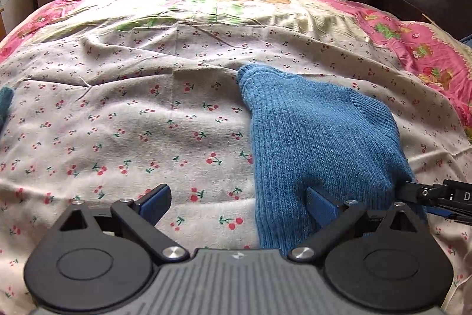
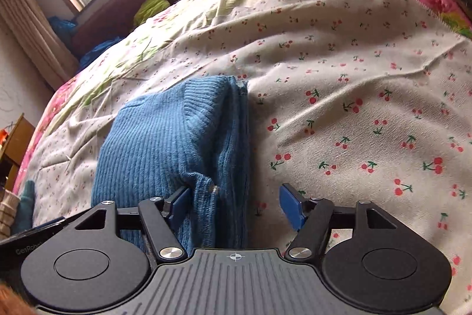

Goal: Fold small clothes

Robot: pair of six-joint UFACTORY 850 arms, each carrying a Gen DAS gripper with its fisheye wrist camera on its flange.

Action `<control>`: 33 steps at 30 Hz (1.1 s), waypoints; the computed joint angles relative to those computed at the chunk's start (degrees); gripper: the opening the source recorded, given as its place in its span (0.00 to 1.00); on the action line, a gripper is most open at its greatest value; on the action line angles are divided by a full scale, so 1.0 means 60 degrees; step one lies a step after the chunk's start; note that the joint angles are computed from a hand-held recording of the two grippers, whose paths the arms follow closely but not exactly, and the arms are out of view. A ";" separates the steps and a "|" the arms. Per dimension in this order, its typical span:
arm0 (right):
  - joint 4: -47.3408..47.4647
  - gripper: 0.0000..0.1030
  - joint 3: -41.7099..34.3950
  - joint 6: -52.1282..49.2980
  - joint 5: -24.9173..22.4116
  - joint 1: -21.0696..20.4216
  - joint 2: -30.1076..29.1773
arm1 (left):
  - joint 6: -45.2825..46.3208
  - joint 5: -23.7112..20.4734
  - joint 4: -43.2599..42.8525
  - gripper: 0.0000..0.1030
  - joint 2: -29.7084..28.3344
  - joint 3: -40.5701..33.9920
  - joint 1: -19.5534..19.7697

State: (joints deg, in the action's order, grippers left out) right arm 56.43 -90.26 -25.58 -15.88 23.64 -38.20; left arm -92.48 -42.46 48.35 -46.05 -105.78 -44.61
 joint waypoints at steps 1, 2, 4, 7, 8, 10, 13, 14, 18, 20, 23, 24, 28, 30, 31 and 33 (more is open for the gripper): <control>0.0872 0.69 -0.0098 -0.0693 -0.0252 -0.0092 -0.0126 | 0.0030 0.0208 -0.0023 1.00 -0.0037 -0.0015 0.0054; 0.1633 0.70 -0.0150 -0.1311 -0.0503 -0.0189 -0.0199 | 0.0059 0.0336 -0.0034 1.00 -0.0062 -0.0024 0.0088; 0.2939 0.70 -0.0049 -0.2377 -0.0870 -0.0346 -0.0172 | -0.0419 0.0711 0.0349 1.00 0.0137 0.0312 0.0109; 0.4167 0.70 0.0137 -0.3474 -0.1360 -0.0536 -0.0127 | -0.1168 0.1113 0.0954 1.00 0.0443 0.0841 0.0148; 0.4054 0.70 0.0073 -0.3318 -0.1451 -0.0565 -0.0193 | -0.1057 0.1182 0.0807 1.00 0.0408 0.0820 0.0185; 0.3968 0.70 -0.0066 -0.3184 -0.1607 -0.0563 -0.0330 | -0.0684 0.1479 0.0239 1.00 0.0269 0.0719 0.0301; 0.3719 0.70 -0.0383 -0.3017 -0.2000 -0.0482 -0.0537 | -0.0872 0.1760 0.0152 1.00 0.0157 0.0712 0.0328; 0.3752 0.70 -0.0489 -0.3161 -0.2169 -0.0439 -0.0611 | -0.0922 0.1753 0.0248 1.00 0.0160 0.0721 0.0315; 0.2971 0.56 -0.0858 -0.2299 -0.2005 -0.0308 -0.0871 | -0.0644 0.1909 0.0186 1.00 0.0157 0.0773 0.0378; 0.3308 0.43 -0.0774 -0.2340 -0.2285 -0.0427 -0.0814 | -0.0933 0.1970 0.0312 1.00 0.0221 0.0884 0.0366; 0.3251 0.33 -0.0575 -0.2547 -0.2358 -0.0527 -0.0605 | -0.1216 0.1580 0.0417 1.00 0.0149 0.0752 0.0215; 0.3222 0.31 -0.0502 -0.2660 -0.2370 -0.0560 -0.0525 | -0.1285 0.1409 0.0473 1.00 0.0096 0.0669 0.0144; 0.3513 0.27 -0.0294 -0.3022 -0.2447 -0.0645 -0.0347 | -0.0917 0.1310 0.0152 1.00 -0.0099 0.0349 0.0041; 0.3623 0.26 -0.0261 -0.3145 -0.2473 -0.0682 -0.0335 | -0.0447 0.1285 0.0000 1.00 -0.0186 0.0170 -0.0011; 0.3664 0.26 -0.0240 -0.3228 -0.2498 -0.0694 -0.0336 | -0.0301 0.1213 0.0005 1.00 -0.0211 0.0113 -0.0034; 0.3574 0.28 -0.0284 -0.3222 -0.2601 -0.0716 -0.0383 | -0.0068 0.1121 0.0000 1.00 -0.0222 0.0068 -0.0041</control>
